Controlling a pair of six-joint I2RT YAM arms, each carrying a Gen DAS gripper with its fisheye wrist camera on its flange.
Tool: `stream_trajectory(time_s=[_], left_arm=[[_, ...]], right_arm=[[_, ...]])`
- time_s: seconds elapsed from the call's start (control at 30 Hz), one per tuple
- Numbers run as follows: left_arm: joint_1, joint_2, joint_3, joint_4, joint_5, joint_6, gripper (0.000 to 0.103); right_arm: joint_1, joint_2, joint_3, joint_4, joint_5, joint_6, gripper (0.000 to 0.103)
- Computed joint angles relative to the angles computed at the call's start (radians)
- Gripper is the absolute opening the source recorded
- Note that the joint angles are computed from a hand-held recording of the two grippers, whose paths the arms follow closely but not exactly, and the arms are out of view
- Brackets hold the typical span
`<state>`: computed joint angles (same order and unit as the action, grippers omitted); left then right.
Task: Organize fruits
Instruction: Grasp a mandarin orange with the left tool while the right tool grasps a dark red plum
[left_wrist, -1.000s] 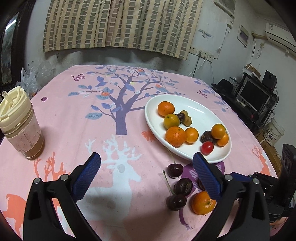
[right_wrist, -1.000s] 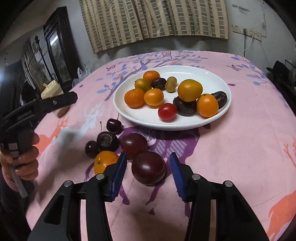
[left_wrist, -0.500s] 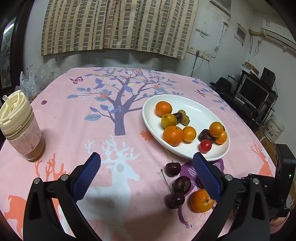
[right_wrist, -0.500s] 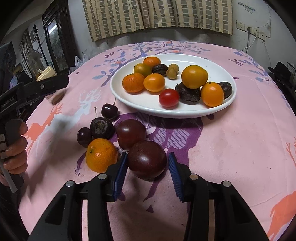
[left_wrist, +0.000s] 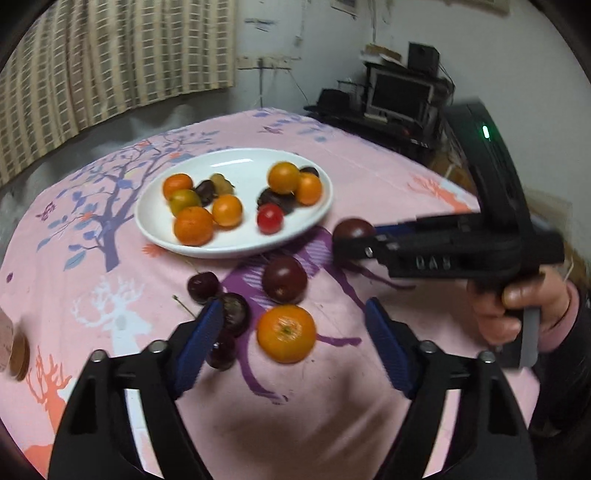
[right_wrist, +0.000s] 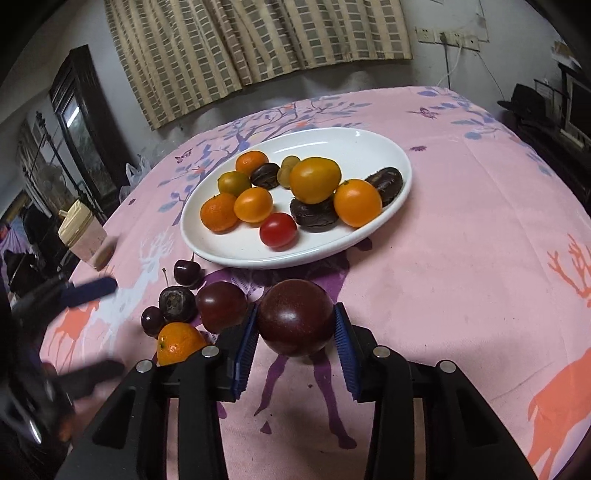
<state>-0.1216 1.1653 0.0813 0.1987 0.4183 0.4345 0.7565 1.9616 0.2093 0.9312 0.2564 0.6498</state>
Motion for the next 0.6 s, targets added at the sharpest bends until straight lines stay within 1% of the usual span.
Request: stream_trajectory(time_s=[0.07, 0.2, 0.27, 0.4, 0.5, 0.57, 0.6], left_arm=[[-0.057, 0.06, -0.007, 0.059, -0.045, -0.025, 0.07], [-0.107, 0.183, -0.005, 0.155, -0.109, -0.047, 0.068], [-0.123, 0.244, 0.014, 0.18, -0.125, -0.061, 0.061], [-0.14, 0.332, 0.032, 0.233, -0.157, -0.081, 0.058], [-0.143, 0.377, 0.051, 0.242, -0.161, -0.092, 0.054], [-0.155, 0.411, 0.061, 0.261, -0.183, -0.099, 0.048], [-0.16, 0.432, 0.066, 0.272, -0.195, -0.103, 0.046]], right_arm=[[0.001, 0.002, 0.001, 0.003, 0.003, -0.001, 0.041], [0.002, -0.003, -0.012, 0.018, 0.006, 0.003, 0.041], [0.0, -0.006, -0.018, 0.026, 0.005, 0.004, 0.041], [0.0, -0.014, -0.025, 0.032, 0.005, 0.006, 0.041], [0.003, -0.018, -0.027, 0.035, 0.007, 0.006, 0.041], [0.007, -0.021, -0.027, 0.033, 0.01, 0.007, 0.041], [0.008, -0.022, -0.027, 0.033, 0.011, 0.006, 0.041]])
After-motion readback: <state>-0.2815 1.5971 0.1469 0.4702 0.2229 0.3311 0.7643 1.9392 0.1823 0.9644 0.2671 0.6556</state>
